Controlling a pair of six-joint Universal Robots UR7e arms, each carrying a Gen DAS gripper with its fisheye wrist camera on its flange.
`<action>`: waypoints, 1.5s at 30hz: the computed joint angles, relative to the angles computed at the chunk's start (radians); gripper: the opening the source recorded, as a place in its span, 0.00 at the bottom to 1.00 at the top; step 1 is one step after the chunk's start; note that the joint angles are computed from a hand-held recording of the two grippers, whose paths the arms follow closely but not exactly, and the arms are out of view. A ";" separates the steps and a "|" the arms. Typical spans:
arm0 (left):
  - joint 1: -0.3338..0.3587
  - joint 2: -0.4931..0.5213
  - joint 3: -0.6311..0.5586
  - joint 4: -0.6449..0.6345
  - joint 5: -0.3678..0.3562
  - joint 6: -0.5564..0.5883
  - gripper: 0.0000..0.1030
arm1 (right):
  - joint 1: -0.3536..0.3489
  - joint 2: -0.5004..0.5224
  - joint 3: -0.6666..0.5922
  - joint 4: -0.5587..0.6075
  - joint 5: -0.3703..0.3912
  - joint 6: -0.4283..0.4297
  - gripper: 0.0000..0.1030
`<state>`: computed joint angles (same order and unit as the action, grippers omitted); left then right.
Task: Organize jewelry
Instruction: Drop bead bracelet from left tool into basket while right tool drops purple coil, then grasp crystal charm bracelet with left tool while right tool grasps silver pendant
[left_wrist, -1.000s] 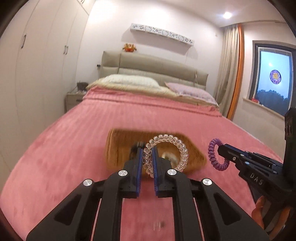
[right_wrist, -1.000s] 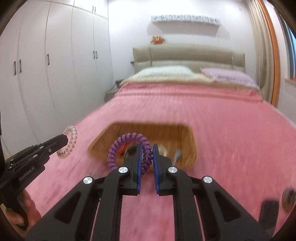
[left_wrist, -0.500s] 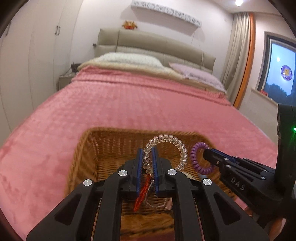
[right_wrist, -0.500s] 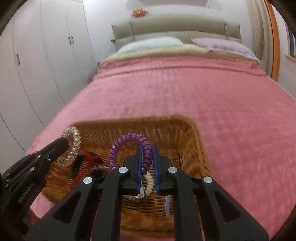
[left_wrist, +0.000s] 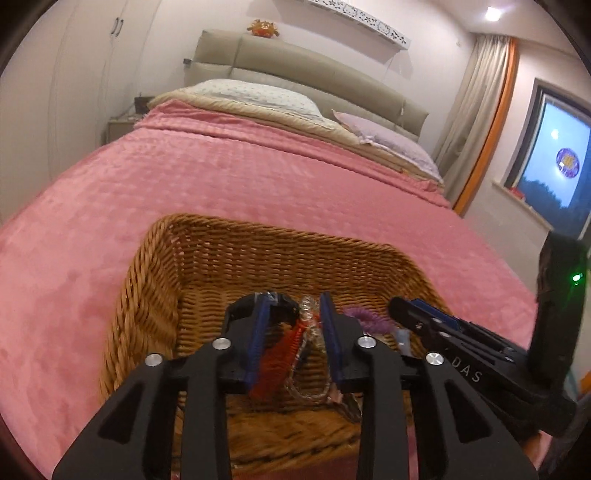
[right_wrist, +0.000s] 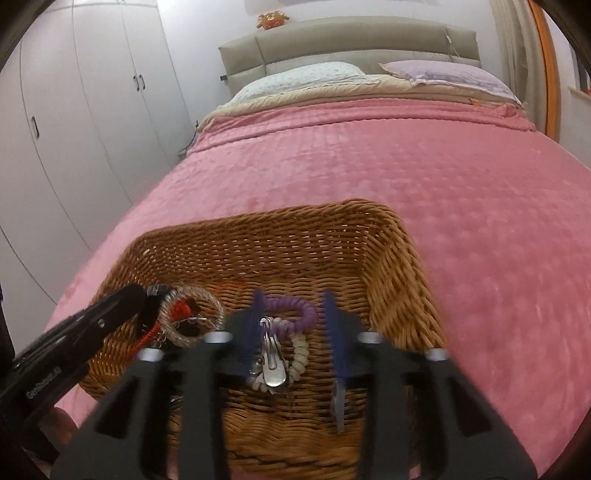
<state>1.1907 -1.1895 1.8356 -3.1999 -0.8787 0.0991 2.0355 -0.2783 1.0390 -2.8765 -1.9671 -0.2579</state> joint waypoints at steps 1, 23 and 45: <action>-0.002 -0.010 0.008 0.003 -0.006 -0.009 0.33 | 0.000 -0.009 0.016 -0.018 0.003 0.003 0.42; -0.178 -0.535 0.529 -0.066 0.095 -0.108 0.52 | 0.080 -0.312 0.639 -0.186 0.087 0.079 0.42; 0.029 -0.421 0.363 0.307 0.036 -0.211 0.52 | 0.127 -0.243 0.585 0.017 0.044 0.219 0.30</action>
<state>1.2198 -1.6108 2.1990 -2.8927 -0.8422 -0.1116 2.1627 -0.5215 1.6245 -2.8599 -1.9228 -0.0393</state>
